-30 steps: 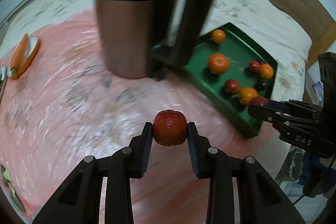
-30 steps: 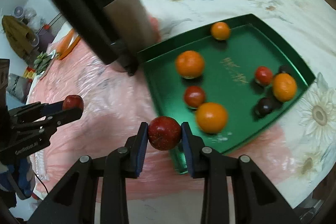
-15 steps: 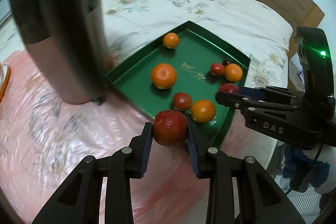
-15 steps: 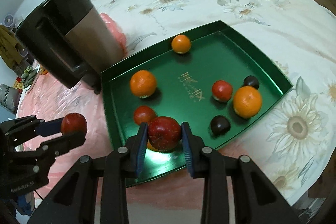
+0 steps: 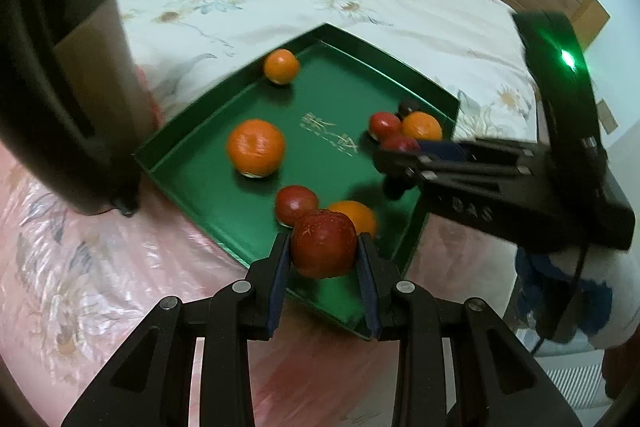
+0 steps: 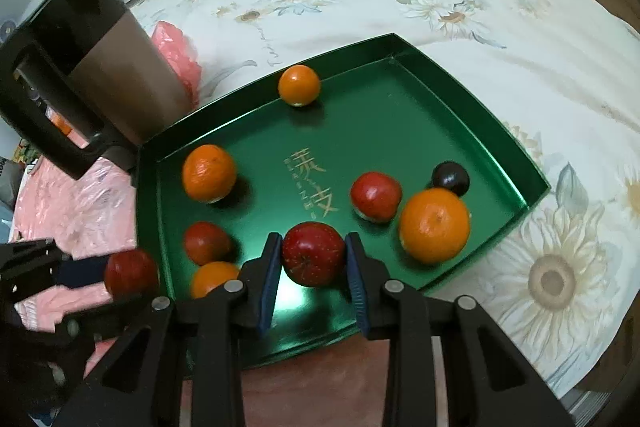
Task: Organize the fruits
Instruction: 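Carry both red apples in the two tools over the green tray, then open both tools to drop the red apples into the green tray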
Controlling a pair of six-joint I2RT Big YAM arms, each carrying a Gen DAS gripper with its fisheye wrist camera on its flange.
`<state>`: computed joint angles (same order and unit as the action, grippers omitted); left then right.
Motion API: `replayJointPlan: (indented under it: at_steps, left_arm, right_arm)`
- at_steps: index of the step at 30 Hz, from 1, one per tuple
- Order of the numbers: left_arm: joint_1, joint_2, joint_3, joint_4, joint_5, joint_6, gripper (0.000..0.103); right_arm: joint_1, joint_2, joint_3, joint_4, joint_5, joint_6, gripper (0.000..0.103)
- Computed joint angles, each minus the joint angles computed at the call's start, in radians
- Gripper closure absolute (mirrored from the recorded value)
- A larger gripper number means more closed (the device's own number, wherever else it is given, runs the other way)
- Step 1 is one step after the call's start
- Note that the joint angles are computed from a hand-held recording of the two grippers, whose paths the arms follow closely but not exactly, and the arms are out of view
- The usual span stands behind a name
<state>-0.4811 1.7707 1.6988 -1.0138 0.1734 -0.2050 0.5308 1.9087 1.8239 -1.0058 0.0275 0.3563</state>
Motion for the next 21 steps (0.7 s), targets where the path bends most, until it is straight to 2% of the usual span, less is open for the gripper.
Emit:
replayJointPlan:
  at_steps: [7, 19, 21]
  left_arm:
    - [-0.031, 0.025, 0.003, -0.002, -0.013, 0.014, 0.075]
    - [-0.039, 0.051, -0.016, 0.001, -0.041, 0.026, 0.075]
    - [-0.041, 0.053, -0.015, 0.007, -0.046, 0.026, 0.075]
  right_arm:
    - [-0.015, 0.032, 0.028, -0.009, 0.001, -0.042, 0.079]
    - [-0.012, 0.058, 0.031, 0.000, 0.001, -0.048, 0.079]
    - [-0.012, 0.060, 0.031, 0.002, 0.005, -0.045, 0.075]
